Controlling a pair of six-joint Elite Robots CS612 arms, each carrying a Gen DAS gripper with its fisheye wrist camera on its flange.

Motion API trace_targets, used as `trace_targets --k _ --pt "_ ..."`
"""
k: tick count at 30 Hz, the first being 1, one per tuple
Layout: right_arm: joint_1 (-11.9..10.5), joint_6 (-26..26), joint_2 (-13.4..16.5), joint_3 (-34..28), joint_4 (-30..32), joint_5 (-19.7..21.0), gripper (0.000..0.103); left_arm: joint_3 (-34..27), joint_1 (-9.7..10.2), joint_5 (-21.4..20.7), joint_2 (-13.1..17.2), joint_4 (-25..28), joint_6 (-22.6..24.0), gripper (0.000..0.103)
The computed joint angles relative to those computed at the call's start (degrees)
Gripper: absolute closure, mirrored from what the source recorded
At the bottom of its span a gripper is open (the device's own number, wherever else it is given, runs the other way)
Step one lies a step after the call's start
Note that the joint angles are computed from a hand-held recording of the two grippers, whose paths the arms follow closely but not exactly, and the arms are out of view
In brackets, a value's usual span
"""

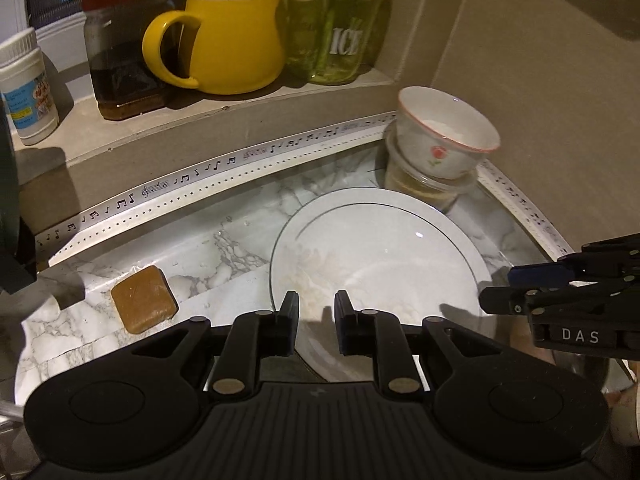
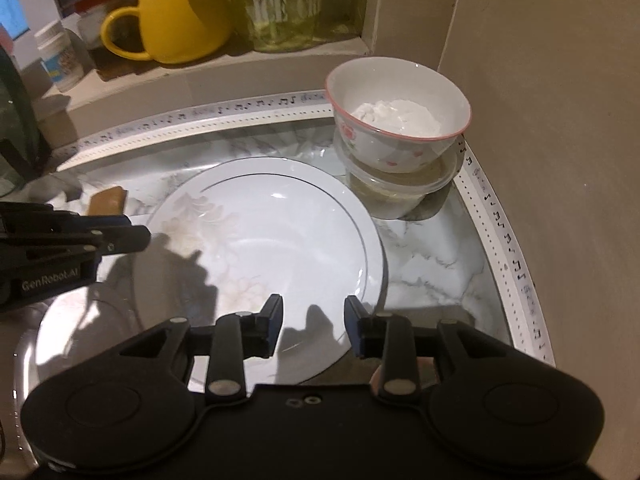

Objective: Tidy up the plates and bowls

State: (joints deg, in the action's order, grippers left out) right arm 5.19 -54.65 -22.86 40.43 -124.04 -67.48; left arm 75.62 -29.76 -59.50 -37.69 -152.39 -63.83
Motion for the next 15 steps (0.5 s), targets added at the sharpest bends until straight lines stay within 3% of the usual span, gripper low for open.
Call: trace_targets --k 2,6,13,15 --pt "-0.36 0.20 -1.15 2.05 -0.94 1.12 0.067 0.60 -0.37 0.16 -0.43 -0.55 0.17 0.083" --pt "-1.22 0.84 -3.23 5.83 -2.71 3.69 0.063 2.23 -1.20 0.80 -1.18 -3.04 0.18 0.065" --pt "-3.13 2.00 -6.23 11.87 -5.03 10.10 0.054 6.11 -3.40 3.71 -2.94 -6.12 0.06 0.059" --pt "-3.68 1.83 -6.88 13.39 -5.40 11.43 0.051 7.35 -4.13 5.26 -3.49 -6.70 -0.10 0.049"
